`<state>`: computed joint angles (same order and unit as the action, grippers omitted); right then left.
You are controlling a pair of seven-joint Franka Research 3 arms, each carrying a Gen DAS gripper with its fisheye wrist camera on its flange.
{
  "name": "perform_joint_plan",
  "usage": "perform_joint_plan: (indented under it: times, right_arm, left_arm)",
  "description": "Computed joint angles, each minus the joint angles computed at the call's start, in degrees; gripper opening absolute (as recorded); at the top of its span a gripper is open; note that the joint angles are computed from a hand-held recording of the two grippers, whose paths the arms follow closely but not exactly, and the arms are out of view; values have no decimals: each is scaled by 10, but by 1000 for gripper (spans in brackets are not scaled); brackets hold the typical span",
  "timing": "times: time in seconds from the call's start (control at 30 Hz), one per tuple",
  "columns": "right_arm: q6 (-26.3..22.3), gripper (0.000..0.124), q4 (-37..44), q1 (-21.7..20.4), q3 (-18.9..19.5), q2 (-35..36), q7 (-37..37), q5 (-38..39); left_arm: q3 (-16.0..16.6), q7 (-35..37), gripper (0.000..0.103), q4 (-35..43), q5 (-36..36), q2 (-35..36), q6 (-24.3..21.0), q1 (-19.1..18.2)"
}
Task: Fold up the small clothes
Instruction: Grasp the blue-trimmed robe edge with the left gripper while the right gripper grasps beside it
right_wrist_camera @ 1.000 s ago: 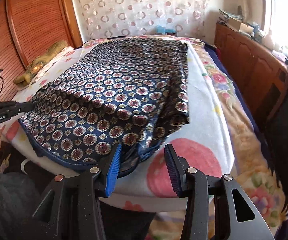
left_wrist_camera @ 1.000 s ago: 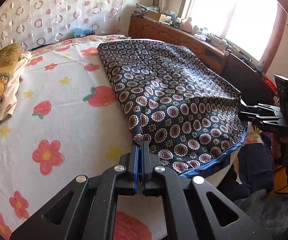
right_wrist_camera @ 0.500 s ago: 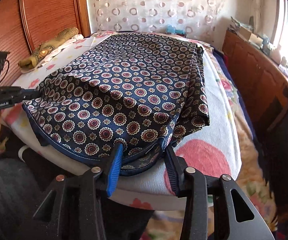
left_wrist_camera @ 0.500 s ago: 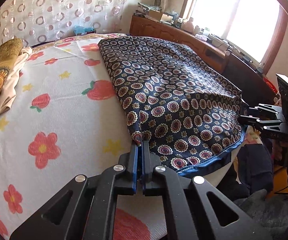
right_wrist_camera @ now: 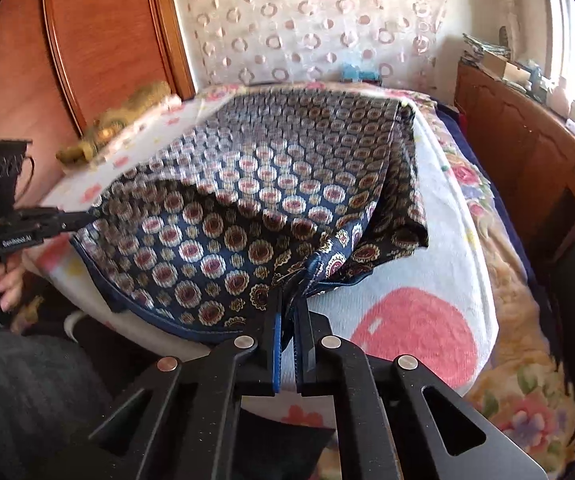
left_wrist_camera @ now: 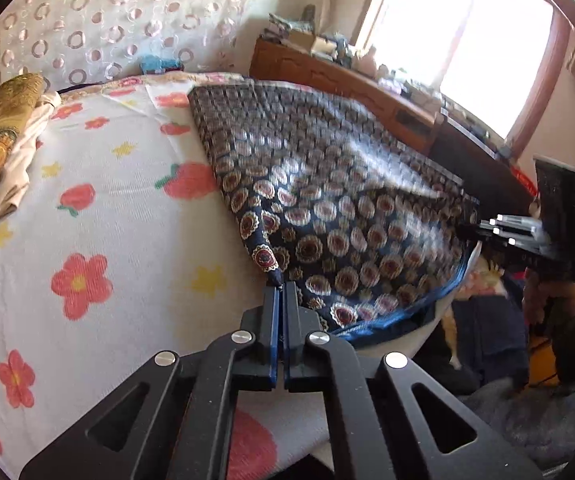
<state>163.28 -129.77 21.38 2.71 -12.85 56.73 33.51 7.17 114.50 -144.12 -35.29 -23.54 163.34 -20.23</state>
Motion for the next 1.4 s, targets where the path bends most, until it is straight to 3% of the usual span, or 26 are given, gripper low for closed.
perform_joint_plan:
  times: [0.23, 0.4, 0.5, 0.67, 0.87, 1.0, 1.13, 1.23, 1.4]
  right_arm:
    - [35, 4, 7, 38, -31, -17, -81, 105]
    - [67, 4, 47, 54, -41, 2, -138, 173]
    - [74, 4, 89, 41, -36, 34, -146, 182]
    - [70, 4, 176, -2, -10, 109, -86, 132]
    - [82, 4, 223, -21, 12, 174, 61, -47]
    - [60, 4, 266, -35, 20, 198, 86, -77]
    - [44, 9, 293, -43, 21, 212, 111, -94]
    - [45, 9, 309, -25, -8, 226, 197, -185]
    - [11, 18, 330, -36, 0, 231, 208, -207]
  left_arm:
    - [26, 24, 1, 16, -33, -18, 40, -43]
    - [51, 54, 1, 81, -40, 19, 44, -64]
    - [42, 73, 1, 135, -49, 64, 44, -46]
    - [14, 71, 1, 230, -49, 153, 35, 1]
    - [-15, 46, 1, 311, -34, 235, -1, 56]
    - [-38, 29, 1, 348, -21, 269, -17, 87]
    - [-59, 4, 1, 391, 10, 305, -37, 115]
    - [-76, -11, 1, 425, 27, 335, -57, 136]
    - [-107, -23, 1, 466, 49, 370, -84, 172]
